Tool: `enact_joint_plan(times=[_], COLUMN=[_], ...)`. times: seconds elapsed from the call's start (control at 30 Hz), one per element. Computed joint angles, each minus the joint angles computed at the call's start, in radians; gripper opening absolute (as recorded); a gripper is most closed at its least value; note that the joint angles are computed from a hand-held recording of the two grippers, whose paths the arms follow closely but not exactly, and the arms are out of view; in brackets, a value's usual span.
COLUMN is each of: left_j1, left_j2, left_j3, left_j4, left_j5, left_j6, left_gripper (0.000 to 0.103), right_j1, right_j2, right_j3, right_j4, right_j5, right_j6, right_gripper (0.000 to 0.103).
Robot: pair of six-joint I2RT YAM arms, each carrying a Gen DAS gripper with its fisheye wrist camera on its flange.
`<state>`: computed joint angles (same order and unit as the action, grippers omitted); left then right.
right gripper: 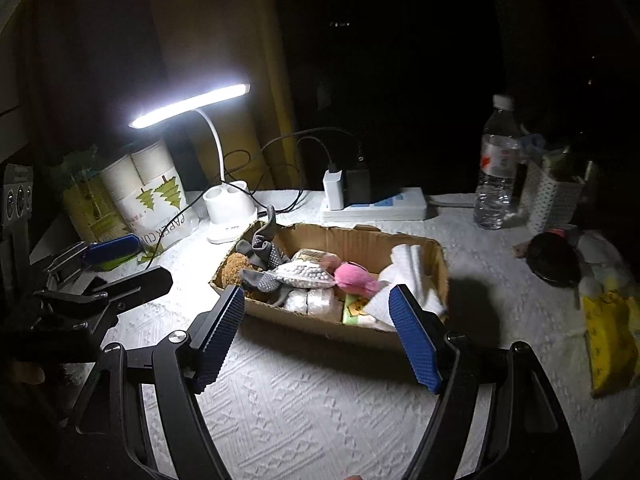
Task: Organize soft objects
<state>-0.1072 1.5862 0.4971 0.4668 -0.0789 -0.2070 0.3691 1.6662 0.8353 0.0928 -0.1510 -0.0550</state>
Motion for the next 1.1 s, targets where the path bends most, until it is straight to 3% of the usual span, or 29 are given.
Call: enact_joint_plan(times=[0.7, 1.1], left_j1=[-0.204, -0.262], left_j2=[-0.378, -0.532], left_j3=[-0.029, -0.059], left_j4=[-0.263, -0.312], left_j5=[-0.254, -0.328], left_j6=[-0.047, -0.042], left_gripper=[0.092, 0.092], right_j1=[-0.011, 0.005], right_j2=[-0.405, -0.527], right_j3=[-0.142, -0.151], right_j4=[-0.109, -0.168], right_j5=[0.048, 0.078], right_j6=[-0.017, -0.023], right_gripper=[0.082, 0.083])
